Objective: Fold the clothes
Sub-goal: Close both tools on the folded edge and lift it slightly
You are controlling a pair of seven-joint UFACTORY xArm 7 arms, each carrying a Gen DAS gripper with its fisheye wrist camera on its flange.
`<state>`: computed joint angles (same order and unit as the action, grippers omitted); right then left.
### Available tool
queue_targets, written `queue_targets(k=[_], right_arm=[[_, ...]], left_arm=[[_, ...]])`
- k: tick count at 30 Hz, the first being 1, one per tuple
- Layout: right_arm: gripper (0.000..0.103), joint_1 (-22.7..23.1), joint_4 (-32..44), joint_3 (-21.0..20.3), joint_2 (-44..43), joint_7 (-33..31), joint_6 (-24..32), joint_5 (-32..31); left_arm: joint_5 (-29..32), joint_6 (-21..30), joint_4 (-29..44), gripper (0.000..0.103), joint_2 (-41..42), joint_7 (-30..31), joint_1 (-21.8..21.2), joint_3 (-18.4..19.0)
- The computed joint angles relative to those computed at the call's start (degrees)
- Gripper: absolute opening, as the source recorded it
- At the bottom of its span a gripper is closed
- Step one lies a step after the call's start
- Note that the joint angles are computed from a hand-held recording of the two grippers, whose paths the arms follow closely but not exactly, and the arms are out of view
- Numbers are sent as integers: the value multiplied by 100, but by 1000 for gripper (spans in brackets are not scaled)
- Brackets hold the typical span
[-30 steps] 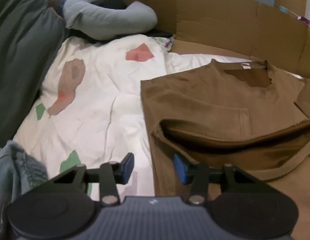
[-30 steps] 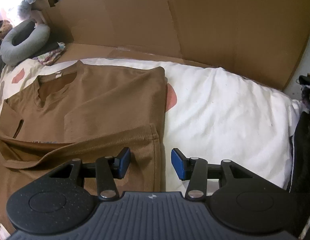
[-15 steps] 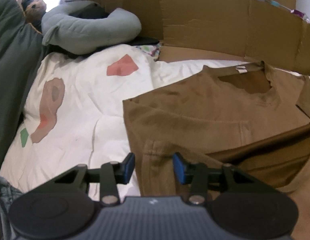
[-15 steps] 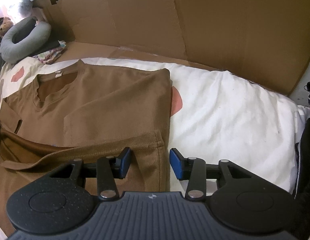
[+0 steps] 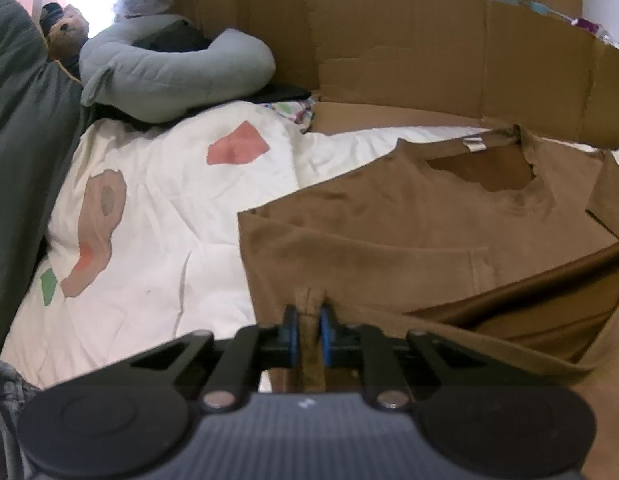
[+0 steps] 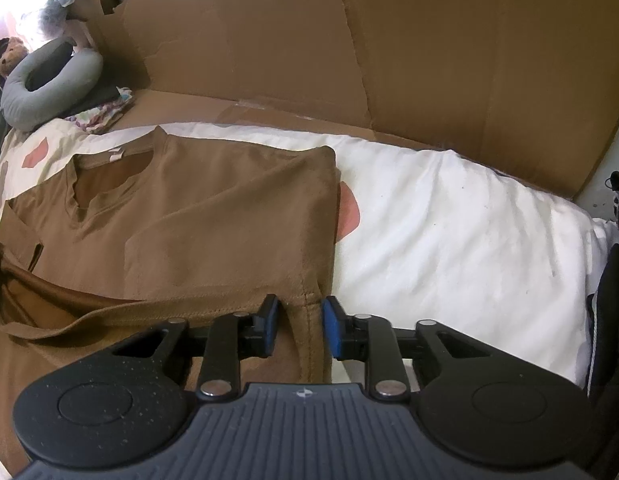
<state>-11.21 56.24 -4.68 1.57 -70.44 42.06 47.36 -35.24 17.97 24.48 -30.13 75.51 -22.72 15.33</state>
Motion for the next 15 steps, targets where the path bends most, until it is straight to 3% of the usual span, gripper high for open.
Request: queue_targets(k=[4,6,15], right_arm=[[19,0,-40,-2,-38,-107,-72,71],[11,5,-67,-8,-65,-177,-119,117],[4,20,-181,-94,-229,-438,-313,456]], left_arm=[[13,-1,-32,10,-60,-188,100,-64],[40,5,-68,10,-132,-225,125,-52],[-190,76,27,7,-387,-747,162,270]])
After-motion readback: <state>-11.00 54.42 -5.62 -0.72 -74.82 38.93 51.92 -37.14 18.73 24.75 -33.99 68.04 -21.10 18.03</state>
